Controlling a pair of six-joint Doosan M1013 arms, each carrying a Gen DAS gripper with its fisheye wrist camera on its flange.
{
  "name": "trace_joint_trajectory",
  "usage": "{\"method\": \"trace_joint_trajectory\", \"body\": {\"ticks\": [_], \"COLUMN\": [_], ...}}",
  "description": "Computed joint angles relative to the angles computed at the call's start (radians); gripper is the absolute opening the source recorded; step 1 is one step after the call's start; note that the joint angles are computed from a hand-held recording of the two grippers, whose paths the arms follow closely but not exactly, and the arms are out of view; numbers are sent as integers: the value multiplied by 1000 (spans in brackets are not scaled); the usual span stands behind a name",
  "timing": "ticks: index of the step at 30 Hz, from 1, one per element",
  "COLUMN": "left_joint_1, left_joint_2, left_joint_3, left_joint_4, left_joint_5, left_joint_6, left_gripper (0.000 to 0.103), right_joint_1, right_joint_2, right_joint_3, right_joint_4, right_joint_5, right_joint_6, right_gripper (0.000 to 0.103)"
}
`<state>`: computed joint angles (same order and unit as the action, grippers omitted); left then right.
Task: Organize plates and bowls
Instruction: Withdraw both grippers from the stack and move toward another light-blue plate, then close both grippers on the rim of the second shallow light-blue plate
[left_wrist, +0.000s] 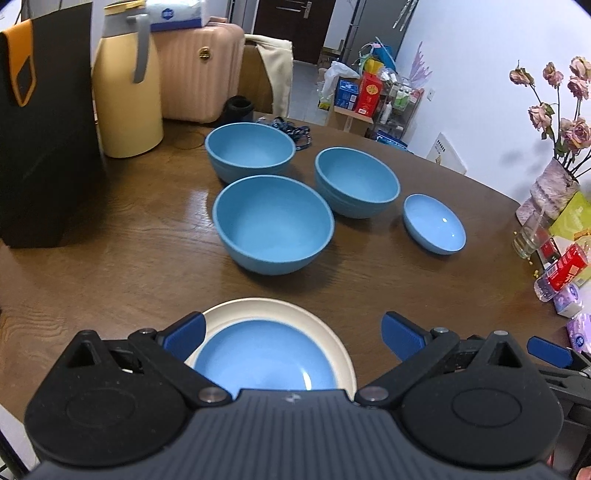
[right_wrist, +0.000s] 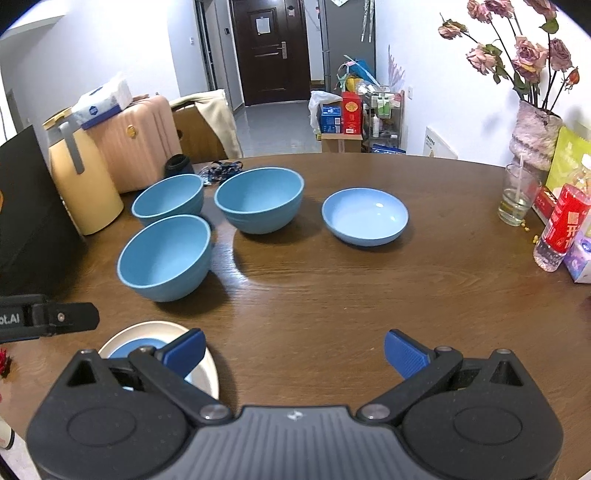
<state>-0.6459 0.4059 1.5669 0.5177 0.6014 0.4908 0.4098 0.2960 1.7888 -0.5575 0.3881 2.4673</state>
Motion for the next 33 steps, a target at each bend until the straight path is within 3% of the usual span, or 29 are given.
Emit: {"method": "trace_joint_trajectory", "body": {"ticks": [19,33], "left_joint_1": [-23,-38], "left_joint_2": [127,254], "left_joint_3": [-210,-411], "left_joint_4": [-81,-121], "left_joint_5": [58,179], "left_joint_6": [88,128], "left_gripper": [103,103], "right_joint_1": [-128,-215], "right_joint_2": [41,115], "right_joint_3": [-91,-194], "right_joint_4": [182,345], "right_joint_5": [37,68], "right_joint_6": [-273,-487], "right_gripper": [103,103]}}
